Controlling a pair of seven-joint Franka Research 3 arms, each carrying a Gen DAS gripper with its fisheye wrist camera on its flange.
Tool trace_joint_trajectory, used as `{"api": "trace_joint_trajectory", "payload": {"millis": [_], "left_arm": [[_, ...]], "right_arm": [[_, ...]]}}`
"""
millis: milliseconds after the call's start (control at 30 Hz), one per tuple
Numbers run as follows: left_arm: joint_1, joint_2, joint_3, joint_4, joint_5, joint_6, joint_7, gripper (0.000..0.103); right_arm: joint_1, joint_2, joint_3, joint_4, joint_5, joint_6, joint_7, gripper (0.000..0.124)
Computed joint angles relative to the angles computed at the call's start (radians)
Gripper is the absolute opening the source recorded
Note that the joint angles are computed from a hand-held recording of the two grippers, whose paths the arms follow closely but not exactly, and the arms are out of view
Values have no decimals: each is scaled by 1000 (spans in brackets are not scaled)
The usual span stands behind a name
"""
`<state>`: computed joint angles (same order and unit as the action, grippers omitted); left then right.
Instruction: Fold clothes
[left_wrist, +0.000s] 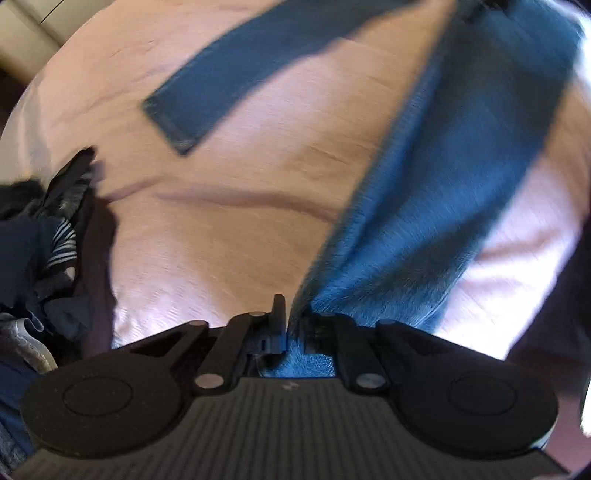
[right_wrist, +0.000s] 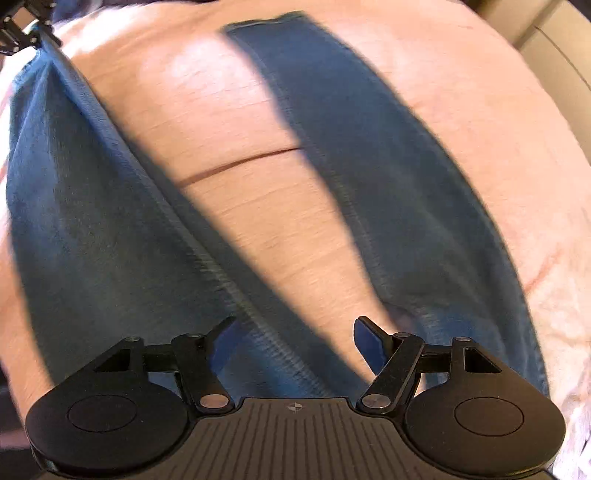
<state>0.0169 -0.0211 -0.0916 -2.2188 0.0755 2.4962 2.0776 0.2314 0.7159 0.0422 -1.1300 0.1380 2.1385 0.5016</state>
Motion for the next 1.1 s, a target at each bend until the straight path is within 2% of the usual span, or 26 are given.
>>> {"api": "trace_joint_trajectory", "payload": {"millis": [67, 100, 200, 367, 400, 467, 533, 633, 733, 767, 867, 967, 1100], "left_arm": [[10, 82, 6, 80, 45, -46, -25, 27], [12, 94, 7, 79, 100, -32, -41, 29], [19, 82, 3, 48, 171, 3, -40, 30], [-3, -45, -14, -77, 243, 100, -62, 29], [-13, -62, -18, -94, 238, 117, -53, 29], [-39, -48, -22, -81, 171, 112, -3, 31], [-49, -5, -29, -68, 186, 149, -3, 31], [-45, 77, -25, -28, 270, 164, -73, 33], [-40, 133, -17, 7, 318, 160, -135, 43], [-57, 138, 3, 7, 337, 163, -164, 42], [-44, 36, -11, -72, 442, 188, -236, 38], [-41, -109, -23, -202, 507, 224, -227, 39], [-37, -261, -60, -363, 612, 238, -214, 40]], "right_arm": [[7, 51, -14, 83, -3, -51, 66, 71], [13, 46, -21, 72, -10, -42, 87, 71], [15, -69, -28, -116, -13, 41, 137, 71], [-6, -243, -33, -361, -1, 96, 220, 71], [-12, -265, -31, -391, 8, 84, 236, 71], [-20, -294, -25, -439, 20, 66, 258, 71], [-24, -310, -20, -477, 29, 56, 270, 71], [-25, -325, -9, -521, 46, 48, 270, 71], [-25, -356, -21, -566, 31, 52, 293, 71], [-28, -377, -26, -590, 25, 63, 303, 71], [-40, -451, -47, -671, -2, 100, 345, 71], [-56, -521, -66, -752, -48, 140, 401, 71], [-81, -582, -94, -842, -119, 197, 579, 71]]}}
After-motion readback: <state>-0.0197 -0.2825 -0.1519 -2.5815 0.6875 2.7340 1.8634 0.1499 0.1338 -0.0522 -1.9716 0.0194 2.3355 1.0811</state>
